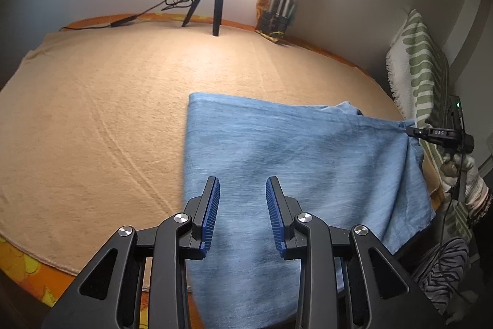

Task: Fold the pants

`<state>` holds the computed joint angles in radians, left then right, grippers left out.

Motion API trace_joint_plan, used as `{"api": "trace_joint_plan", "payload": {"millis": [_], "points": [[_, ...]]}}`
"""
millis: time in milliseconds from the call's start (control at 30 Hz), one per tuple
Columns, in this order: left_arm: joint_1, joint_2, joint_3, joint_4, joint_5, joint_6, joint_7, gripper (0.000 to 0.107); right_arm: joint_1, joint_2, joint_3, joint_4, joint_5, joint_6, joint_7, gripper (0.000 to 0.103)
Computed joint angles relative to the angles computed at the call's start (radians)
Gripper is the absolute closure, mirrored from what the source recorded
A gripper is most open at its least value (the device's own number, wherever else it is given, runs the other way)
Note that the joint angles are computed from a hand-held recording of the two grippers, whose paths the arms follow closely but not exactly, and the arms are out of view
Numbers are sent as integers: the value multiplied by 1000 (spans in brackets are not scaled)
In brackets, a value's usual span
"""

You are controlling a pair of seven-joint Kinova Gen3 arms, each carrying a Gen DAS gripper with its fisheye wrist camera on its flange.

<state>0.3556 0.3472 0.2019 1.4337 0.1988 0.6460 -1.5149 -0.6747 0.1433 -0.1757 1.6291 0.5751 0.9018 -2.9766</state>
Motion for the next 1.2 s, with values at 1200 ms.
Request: {"api": "trace_joint_plan", "payload": {"millis": [1200], "points": [[12, -16, 0, 4, 21, 26, -36, 78, -151, -125, -209, 178, -58, 47, -428, 102]]}}
